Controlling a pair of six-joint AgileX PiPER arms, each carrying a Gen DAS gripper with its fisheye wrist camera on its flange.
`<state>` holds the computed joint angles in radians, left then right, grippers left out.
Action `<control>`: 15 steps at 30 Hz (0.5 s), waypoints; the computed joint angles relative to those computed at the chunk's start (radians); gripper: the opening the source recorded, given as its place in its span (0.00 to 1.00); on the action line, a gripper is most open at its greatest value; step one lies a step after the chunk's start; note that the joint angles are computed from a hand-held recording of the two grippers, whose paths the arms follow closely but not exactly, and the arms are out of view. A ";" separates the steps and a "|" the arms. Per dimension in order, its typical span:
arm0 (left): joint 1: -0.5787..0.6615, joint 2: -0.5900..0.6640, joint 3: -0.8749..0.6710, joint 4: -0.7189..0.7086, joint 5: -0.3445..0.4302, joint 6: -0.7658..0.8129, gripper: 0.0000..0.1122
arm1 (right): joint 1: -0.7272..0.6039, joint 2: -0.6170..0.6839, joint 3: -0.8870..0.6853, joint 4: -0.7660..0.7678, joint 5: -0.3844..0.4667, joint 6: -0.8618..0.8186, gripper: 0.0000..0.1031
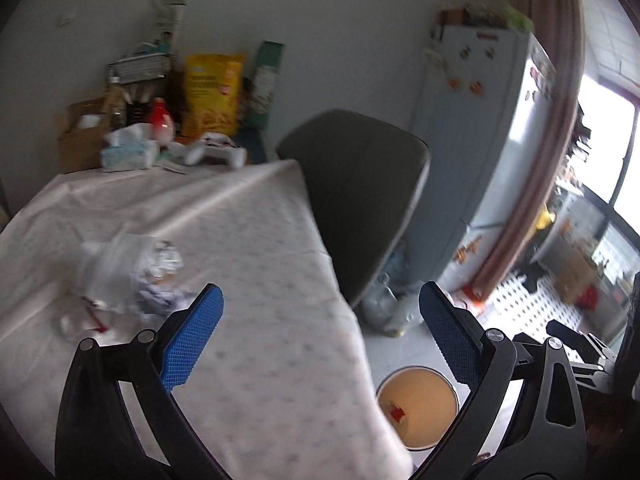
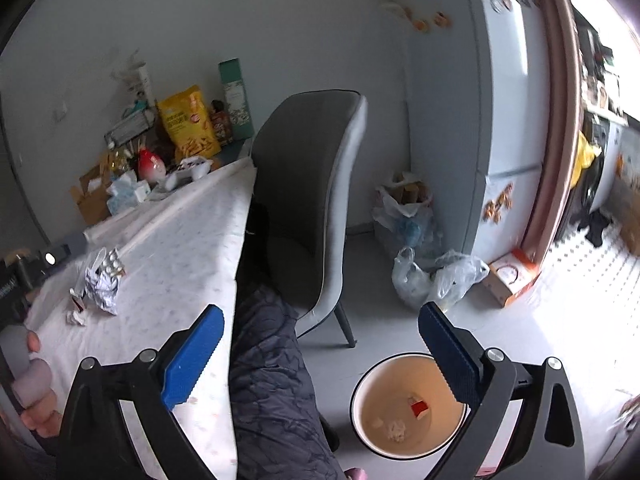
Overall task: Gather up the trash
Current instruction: 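Move the right tool back over the table toward the crumpled foil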
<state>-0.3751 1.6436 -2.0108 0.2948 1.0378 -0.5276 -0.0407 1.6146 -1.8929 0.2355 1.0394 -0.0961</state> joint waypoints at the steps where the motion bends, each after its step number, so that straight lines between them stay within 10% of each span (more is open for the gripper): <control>1: 0.014 -0.031 0.040 0.006 -0.023 -0.003 0.87 | 0.045 -0.005 -0.004 -0.076 -0.005 0.061 0.93; 15: 0.168 -0.262 0.304 0.042 -0.150 0.012 0.87 | 0.310 0.007 -0.037 -0.102 -0.030 0.071 0.93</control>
